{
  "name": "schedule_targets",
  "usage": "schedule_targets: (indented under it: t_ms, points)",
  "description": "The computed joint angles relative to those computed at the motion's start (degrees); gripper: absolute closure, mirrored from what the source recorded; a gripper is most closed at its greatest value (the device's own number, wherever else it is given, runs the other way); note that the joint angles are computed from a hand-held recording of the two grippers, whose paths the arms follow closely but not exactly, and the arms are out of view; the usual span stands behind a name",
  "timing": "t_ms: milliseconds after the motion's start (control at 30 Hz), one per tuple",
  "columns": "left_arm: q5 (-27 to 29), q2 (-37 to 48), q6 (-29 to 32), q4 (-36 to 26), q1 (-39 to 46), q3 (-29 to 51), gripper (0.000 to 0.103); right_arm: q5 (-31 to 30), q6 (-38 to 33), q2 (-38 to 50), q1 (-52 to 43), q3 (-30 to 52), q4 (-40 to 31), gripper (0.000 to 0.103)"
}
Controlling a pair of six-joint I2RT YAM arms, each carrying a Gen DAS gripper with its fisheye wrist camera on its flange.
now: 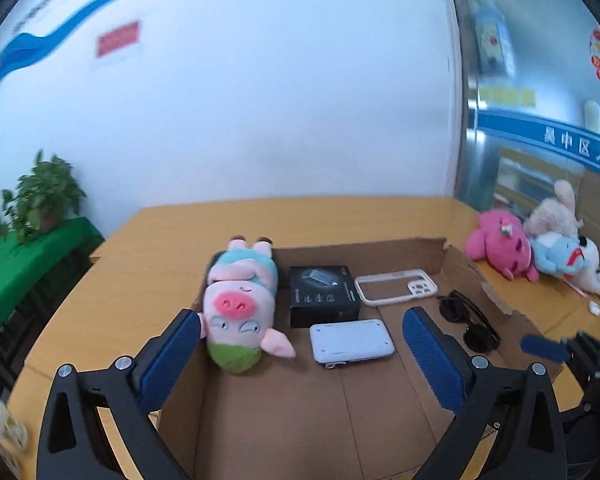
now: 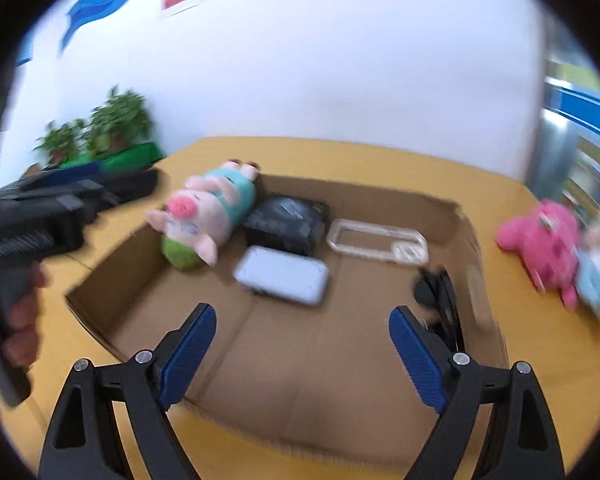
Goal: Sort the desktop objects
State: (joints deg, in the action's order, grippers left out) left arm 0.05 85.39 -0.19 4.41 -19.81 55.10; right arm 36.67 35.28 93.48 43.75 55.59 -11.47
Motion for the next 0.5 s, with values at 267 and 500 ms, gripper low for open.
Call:
schedule_targets:
  t_ms: [267,500]
  points:
    - [-6.3,5.2,-1.5,17.6,-0.7,-14.9,0.001,7.0,8.1,4.0,2.2,-13.6,15.8,0.014]
    - [-9.2,10.2,0.3,24.7,-1.3,-16.7,0.000,11.2,3.7,7.2,3.1,-15.4,25.4,0.002]
